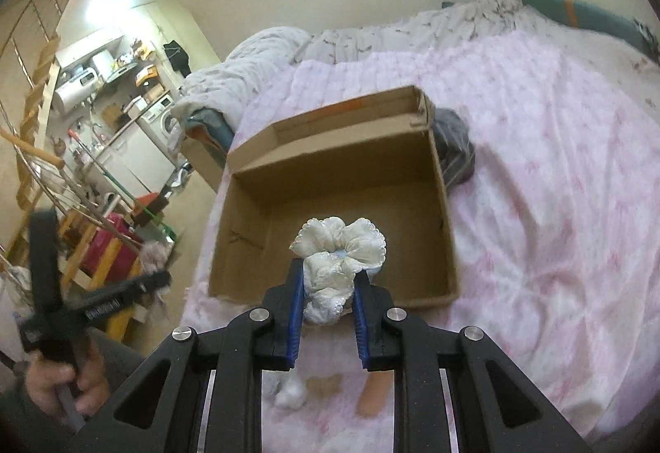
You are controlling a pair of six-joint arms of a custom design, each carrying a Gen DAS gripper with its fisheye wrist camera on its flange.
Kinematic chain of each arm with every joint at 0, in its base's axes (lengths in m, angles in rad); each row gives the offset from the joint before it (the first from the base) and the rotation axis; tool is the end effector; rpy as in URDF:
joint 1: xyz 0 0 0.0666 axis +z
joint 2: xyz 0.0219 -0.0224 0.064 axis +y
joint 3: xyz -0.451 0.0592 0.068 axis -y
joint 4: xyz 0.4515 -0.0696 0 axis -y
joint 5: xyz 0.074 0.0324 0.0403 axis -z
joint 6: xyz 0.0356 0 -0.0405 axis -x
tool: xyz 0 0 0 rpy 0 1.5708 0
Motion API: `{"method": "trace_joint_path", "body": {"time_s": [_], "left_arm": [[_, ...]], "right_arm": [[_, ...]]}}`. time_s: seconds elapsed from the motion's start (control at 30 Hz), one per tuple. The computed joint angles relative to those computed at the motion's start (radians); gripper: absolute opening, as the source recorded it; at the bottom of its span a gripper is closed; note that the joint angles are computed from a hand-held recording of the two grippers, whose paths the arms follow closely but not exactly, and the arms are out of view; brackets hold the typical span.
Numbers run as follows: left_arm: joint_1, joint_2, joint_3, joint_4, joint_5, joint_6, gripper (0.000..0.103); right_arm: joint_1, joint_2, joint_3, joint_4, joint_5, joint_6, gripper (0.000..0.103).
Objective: Organize soft objects
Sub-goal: 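Lower both scrunchies into the box and open both tools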
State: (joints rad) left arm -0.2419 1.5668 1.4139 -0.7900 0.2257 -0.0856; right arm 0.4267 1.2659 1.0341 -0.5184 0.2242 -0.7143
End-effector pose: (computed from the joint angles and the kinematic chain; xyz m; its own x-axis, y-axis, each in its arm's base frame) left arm 0.5786 -0.1514 0.4250 -0.7520 0.2714 -0.6008 0.4270 0.8948 -0.1302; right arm 0.4315 0.1870 0.4032 -0.6363 0.4123 -0.6520 0.2136 0.9063 0.3647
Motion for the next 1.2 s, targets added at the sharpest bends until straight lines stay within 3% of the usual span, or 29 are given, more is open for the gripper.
{"method": "trace_joint_path", "body": {"time_s": [0.1, 0.2, 0.27, 0.43, 0.53, 1.2], "left_arm": [[-0.026, 0.032, 0.032, 0.040, -0.002, -0.001, 0.012], [-0.049, 0.066, 0.054, 0.039, 0.010, -0.016, 0.012], [-0.065, 0.083, 0.053, 0.051, -0.023, -0.026, 0.012], [-0.069, 0.122, 0.049, 0.045, -0.014, 0.002, 0.012], [-0.081, 0.130, 0.039, 0.054, -0.066, -0.032, 0.012], [-0.088, 0.120, -0.002, 0.071, -0.090, -0.059, 0.012]], "right_arm": [[-0.030, 0.028, 0.005, 0.007, -0.014, 0.016, 0.023], [-0.057, 0.064, 0.016, -0.019, -0.026, 0.011, 0.023], [-0.072, 0.083, 0.013, -0.027, -0.061, -0.009, 0.023], [-0.072, 0.130, 0.025, -0.071, -0.094, -0.021, 0.023], [-0.069, 0.144, 0.029, -0.082, -0.095, -0.015, 0.023], [-0.066, 0.169, 0.038, -0.119, -0.096, -0.041, 0.023]]}}
